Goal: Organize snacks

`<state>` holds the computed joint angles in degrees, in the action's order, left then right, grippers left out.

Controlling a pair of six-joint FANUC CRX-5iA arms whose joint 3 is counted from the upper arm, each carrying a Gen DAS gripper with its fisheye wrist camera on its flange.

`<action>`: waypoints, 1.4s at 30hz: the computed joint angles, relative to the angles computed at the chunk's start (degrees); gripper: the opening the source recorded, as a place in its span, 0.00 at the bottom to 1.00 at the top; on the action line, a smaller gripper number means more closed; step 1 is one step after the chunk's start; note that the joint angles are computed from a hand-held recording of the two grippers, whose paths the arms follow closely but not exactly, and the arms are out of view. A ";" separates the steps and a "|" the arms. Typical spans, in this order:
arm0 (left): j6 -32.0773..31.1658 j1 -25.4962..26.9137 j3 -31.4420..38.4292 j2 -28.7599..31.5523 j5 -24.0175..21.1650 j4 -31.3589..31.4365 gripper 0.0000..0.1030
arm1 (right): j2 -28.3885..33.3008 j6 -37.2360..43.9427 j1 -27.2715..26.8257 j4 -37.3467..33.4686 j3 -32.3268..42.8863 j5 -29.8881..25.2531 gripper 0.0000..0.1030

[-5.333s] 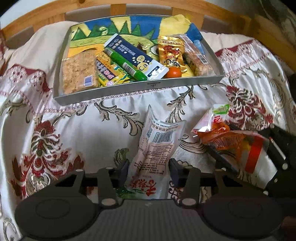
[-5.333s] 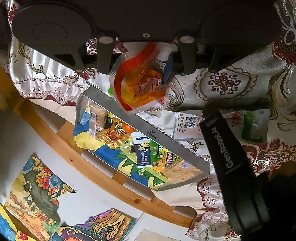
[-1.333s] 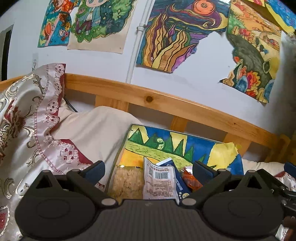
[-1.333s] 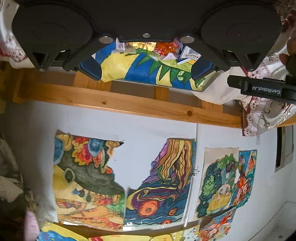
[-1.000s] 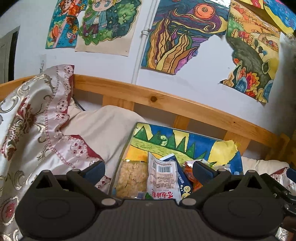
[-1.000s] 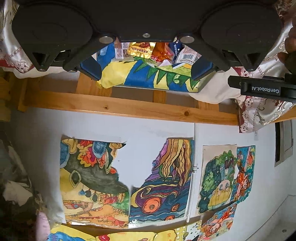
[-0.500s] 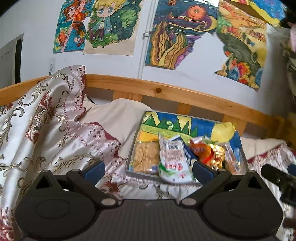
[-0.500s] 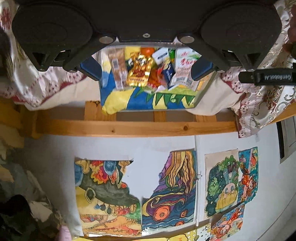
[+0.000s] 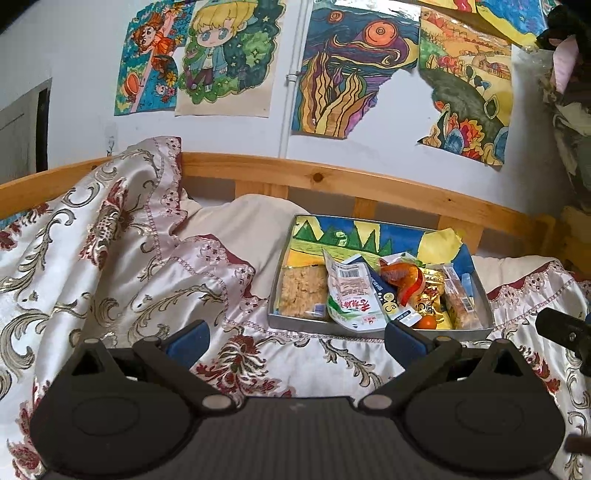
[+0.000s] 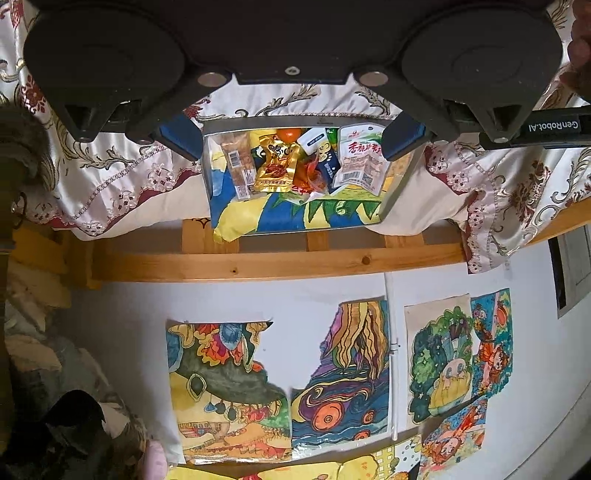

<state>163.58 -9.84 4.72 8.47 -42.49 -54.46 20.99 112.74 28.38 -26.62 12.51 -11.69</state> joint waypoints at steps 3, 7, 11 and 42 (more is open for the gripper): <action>0.08 -0.02 -0.98 -0.71 -0.83 0.69 1.00 | -0.93 3.26 0.10 -2.28 -1.27 0.33 0.99; 2.62 -1.27 -3.04 -1.94 -1.49 -1.93 0.99 | -2.05 5.51 0.27 -4.56 -3.40 0.81 0.99; 3.39 -1.86 -4.40 -2.32 -1.27 -3.99 0.99 | -2.76 6.09 0.86 -5.29 -5.17 1.59 0.99; 1.88 0.81 -5.77 -0.28 3.35 -1.90 1.00 | 0.60 -5.59 3.46 6.56 -7.86 4.13 0.99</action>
